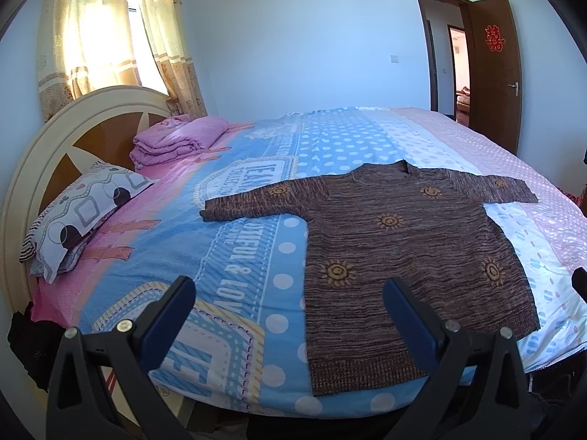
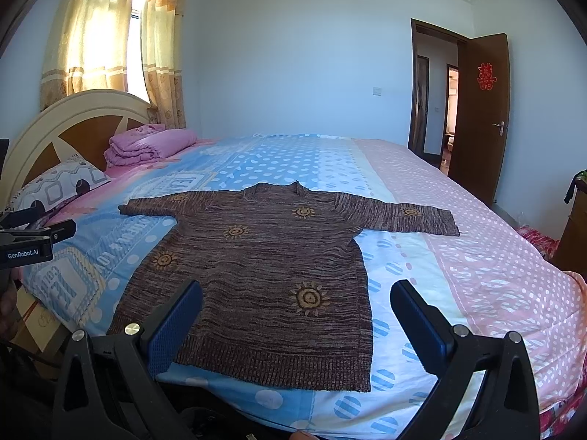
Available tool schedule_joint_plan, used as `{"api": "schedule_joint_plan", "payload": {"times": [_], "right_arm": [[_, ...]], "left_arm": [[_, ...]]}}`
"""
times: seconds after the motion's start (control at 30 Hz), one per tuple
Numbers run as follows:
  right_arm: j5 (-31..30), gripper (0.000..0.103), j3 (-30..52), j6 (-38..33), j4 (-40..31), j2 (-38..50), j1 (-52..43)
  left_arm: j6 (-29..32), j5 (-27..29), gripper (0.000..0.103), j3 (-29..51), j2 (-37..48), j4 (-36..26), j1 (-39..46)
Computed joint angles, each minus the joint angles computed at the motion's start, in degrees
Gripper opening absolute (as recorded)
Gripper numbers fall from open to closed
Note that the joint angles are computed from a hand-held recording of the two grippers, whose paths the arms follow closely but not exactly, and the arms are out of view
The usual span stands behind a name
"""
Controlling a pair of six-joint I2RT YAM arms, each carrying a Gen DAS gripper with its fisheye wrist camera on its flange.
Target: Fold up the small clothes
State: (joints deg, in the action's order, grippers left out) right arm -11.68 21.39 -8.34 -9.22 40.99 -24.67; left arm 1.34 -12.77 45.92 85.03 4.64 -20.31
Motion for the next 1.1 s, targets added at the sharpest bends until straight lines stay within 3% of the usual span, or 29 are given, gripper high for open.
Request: {"api": "schedule_joint_plan", "payload": {"times": [1.1], "right_arm": [[-0.43,0.102,0.30,-0.16,-0.25,0.68,-0.18]], "left_arm": [[0.05,-0.07,0.103,-0.01,0.04,0.35,0.75]]}}
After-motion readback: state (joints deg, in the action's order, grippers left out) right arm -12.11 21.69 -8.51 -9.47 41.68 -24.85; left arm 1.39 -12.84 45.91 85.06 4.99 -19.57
